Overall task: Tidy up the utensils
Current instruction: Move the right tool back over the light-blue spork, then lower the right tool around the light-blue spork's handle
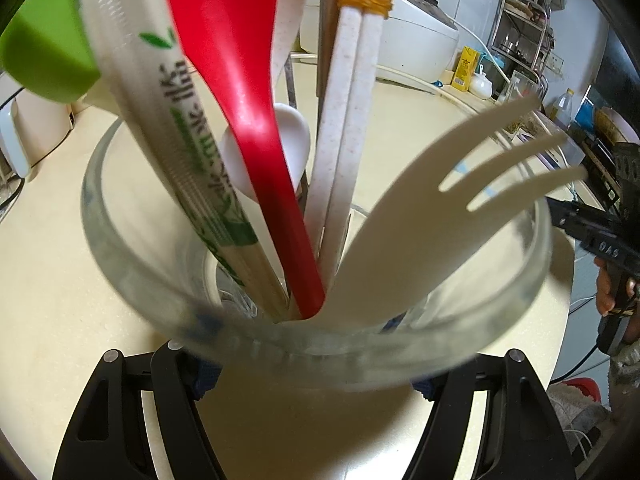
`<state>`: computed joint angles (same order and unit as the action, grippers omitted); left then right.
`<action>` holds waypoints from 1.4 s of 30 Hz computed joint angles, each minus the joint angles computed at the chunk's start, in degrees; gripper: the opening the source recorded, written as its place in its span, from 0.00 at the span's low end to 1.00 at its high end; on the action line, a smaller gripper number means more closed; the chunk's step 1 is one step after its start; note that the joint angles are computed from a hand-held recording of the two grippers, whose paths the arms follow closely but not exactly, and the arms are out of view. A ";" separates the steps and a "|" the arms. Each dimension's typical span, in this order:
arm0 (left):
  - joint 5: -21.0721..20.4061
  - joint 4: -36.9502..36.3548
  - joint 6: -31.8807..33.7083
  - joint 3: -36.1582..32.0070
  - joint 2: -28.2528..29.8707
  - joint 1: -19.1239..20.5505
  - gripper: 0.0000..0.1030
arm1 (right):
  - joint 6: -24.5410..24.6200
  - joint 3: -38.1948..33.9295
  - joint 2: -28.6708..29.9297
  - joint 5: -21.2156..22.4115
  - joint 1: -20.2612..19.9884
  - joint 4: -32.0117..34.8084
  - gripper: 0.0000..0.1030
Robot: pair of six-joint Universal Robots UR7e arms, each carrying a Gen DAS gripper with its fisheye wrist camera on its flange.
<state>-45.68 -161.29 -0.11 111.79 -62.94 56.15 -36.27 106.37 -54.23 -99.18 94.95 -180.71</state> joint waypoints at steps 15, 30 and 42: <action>0.13 0.14 -0.05 -0.10 0.07 -0.09 0.74 | -4.71 -5.52 6.35 -10.61 2.98 -1.74 0.40; 0.00 0.09 -0.10 -0.01 -0.03 -0.10 0.74 | -4.49 -6.63 6.76 -7.22 3.08 1.11 0.21; -0.42 -0.10 -0.13 0.13 -0.25 0.00 0.74 | -10.37 -2.93 3.99 -0.26 3.30 7.44 0.18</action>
